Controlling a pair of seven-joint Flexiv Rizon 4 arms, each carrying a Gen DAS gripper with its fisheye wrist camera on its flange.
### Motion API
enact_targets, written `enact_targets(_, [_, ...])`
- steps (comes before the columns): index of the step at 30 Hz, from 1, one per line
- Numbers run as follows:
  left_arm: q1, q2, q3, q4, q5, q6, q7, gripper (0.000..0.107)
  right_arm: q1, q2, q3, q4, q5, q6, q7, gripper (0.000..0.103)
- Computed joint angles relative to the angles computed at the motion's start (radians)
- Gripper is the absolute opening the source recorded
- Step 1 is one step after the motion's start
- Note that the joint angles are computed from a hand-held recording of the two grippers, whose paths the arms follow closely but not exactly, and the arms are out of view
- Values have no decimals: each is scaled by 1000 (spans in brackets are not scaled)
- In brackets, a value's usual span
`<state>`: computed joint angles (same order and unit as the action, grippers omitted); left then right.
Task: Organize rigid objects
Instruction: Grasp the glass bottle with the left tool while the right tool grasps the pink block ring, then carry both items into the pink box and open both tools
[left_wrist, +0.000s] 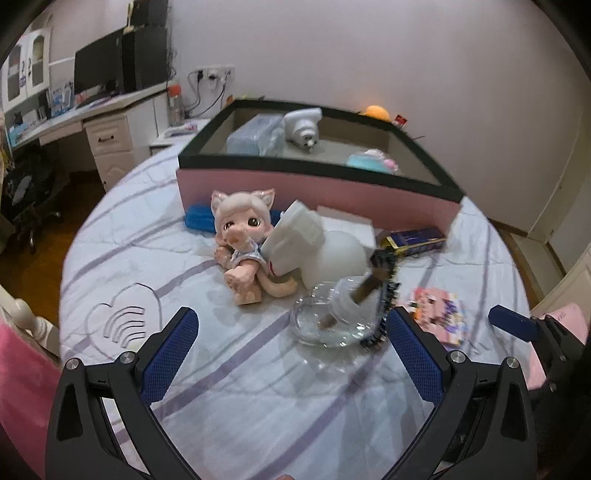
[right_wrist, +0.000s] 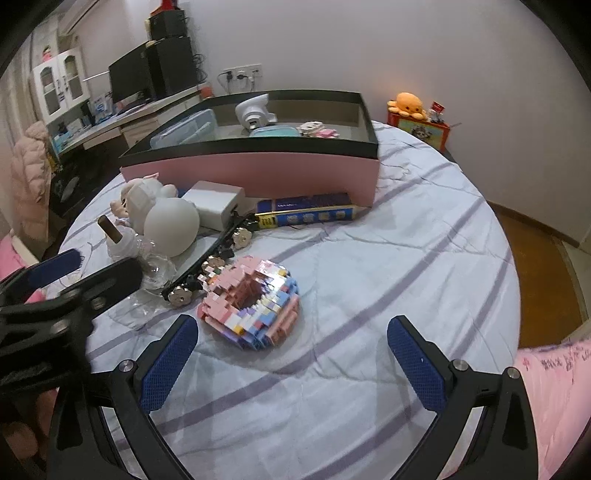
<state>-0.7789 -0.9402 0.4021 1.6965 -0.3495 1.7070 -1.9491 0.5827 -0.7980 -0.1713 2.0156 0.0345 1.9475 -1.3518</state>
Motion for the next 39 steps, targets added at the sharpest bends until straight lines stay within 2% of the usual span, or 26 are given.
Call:
enact_targets(2, [17,-10,-17,-11,-1,-7,-2,103,-21,-10,21,-18,-31,-6,-14,97])
enact_targets(5, [100,4,-117,8,16,49,8,102,-44,-30,44,-52,-59,-7,-21,92])
enact_targets(9, [169,13,-201,26,15,94,44,94,-16,-42,17,-72,-70,-27,-35,72])
enact_targets(11, [185,14,-226,31,11,115,66,85,-13,-44,17,-73,-74,-25,-42,66])
enact_targets(13, [193,17,-246,35,7,125,94,67,-5,-43,12,-66,-62,-15,-42,64])
enact_targets(15, [144,13,-197,34,-31,101,110,57,3,-40,7,-56,-48,-7,-41,64])
enact_targets(16, [143,14,-196,43,-37,109,112,52,7,-39,5,-52,-42,-5,-40,64])
enact_targets(19, [236,37,-305,84,-9,167,127,52,-2,-27,18,-34,-30,6,-36,64])
enact_targets(23, [264,49,-340,113,-18,199,151,52,-24,-12,44,-19,-31,15,-32,64])
enact_targets(29, [273,76,-351,157,-44,231,186,52,-54,13,81,-5,-43,29,-31,64])
enact_targets(32, [263,96,-340,180,-70,235,200,52,-88,26,117,1,-65,33,-27,64])
enact_targets(39, [229,140,-294,213,-131,241,246,52,-108,51,144,4,-80,47,-16,64])
